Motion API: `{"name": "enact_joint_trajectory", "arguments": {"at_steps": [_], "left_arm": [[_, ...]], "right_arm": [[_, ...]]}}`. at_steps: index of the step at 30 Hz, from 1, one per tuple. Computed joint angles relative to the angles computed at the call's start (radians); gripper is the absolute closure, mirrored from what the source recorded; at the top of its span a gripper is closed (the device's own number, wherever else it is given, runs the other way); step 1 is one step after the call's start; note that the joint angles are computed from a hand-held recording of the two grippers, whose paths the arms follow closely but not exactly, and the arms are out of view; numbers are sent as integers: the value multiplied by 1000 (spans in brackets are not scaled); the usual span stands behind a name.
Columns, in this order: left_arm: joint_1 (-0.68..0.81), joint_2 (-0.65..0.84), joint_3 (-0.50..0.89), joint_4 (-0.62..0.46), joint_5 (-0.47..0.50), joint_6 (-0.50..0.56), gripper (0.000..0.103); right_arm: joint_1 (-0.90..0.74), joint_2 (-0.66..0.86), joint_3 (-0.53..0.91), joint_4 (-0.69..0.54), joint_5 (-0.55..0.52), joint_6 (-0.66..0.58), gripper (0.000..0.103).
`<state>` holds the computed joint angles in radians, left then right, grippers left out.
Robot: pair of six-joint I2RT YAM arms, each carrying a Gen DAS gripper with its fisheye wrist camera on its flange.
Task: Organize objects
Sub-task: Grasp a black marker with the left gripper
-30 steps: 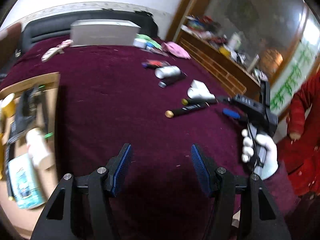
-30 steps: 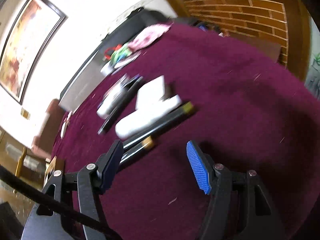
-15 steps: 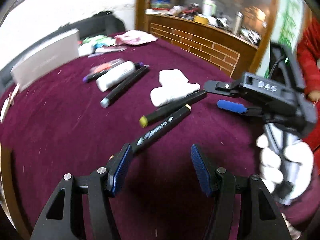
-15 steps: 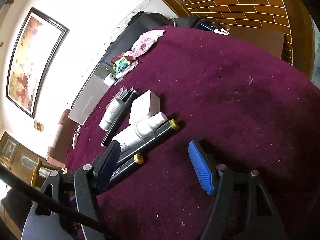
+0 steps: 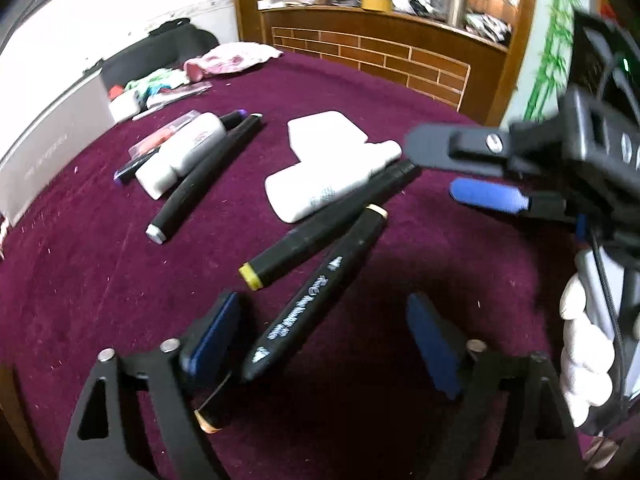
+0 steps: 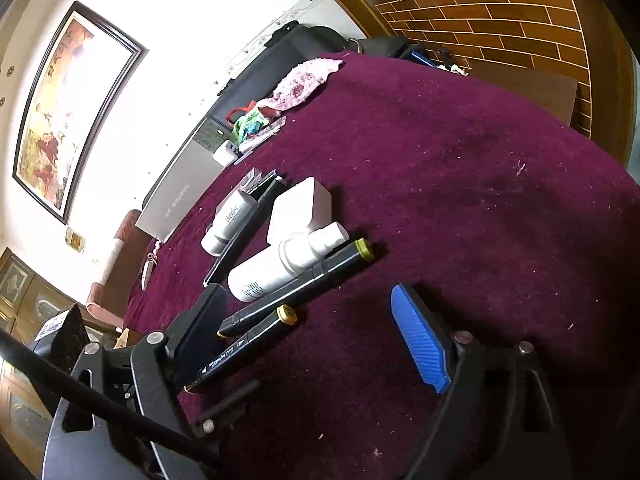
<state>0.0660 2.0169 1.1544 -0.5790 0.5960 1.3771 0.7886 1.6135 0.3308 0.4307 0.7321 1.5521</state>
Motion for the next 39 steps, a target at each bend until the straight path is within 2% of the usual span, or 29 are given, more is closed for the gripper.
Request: {"name": "enact_joint_trajectory", "arguments": {"at_steps": [3, 4, 6, 9, 10, 12, 14, 15, 17, 20, 22, 24, 25, 26, 27, 28, 30, 31, 33, 34, 38, 39], "left_arm": [[-18, 9, 15, -32, -20, 8, 3], [-22, 1, 4, -23, -26, 15, 2], [-28, 5, 8, -24, -25, -8, 2], [-26, -5, -8, -6, -23, -19, 3], [-21, -11, -16, 1, -21, -19, 7], [-9, -26, -27, 11, -17, -35, 22], [4, -42, -24, -10, -14, -31, 69], [12, -51, -21, -27, -22, -16, 80], [29, -49, -12, -56, -31, 25, 87], [54, -35, 14, -106, -40, 70, 87], [63, -1, 66, -190, -31, 98, 86], [53, 5, 68, -193, -23, 88, 79], [44, -2, 57, -181, -24, 78, 70], [30, -12, 39, -161, -27, 65, 57], [4, -43, -13, -107, -35, 46, 49], [-10, -68, -58, -60, -42, 39, 37], [-26, -118, -152, 58, -18, 21, 35], [-24, -114, -147, 50, -15, 13, 38], [-3, -103, -120, 12, -4, 8, 61], [10, -99, -106, -9, -1, 24, 90], [112, -44, 10, -143, 22, 56, 92], [153, -13, 67, -205, 35, 70, 92]], "right_arm": [[-4, 3, 3, 6, 0, -6, 12], [-10, 1, 5, 8, -15, -25, 11], [-23, 4, -3, 60, -49, -86, 1], [-32, 12, 10, 59, -70, -116, 0], [-31, 11, 1, 75, -70, -116, 0], [-31, 11, -1, 80, -71, -118, 0], [-28, 11, 0, 75, -69, -115, 0], [-27, 11, 1, 76, -68, -115, 0], [-27, 16, 6, 74, -68, -115, 0], [-27, 16, 7, 75, -68, -115, 0], [-26, 15, 7, 73, -68, -114, 0], [-26, 15, 6, 75, -68, -115, 0], [-27, 16, 7, 74, -68, -115, 0], [-27, 17, 9, 73, -68, -115, 0], [-26, 16, 7, 74, -68, -115, 0], [-27, 15, 6, 75, -69, -115, 0], [-27, 16, 7, 75, -69, -116, 0], [-27, 16, 7, 75, -69, -116, 0], [-26, 17, 10, 72, -68, -115, 0], [-26, 16, 8, 73, -68, -114, 0], [-21, 16, 9, 69, -65, -111, 0], [-21, 15, 8, 68, -65, -111, 0]]}}
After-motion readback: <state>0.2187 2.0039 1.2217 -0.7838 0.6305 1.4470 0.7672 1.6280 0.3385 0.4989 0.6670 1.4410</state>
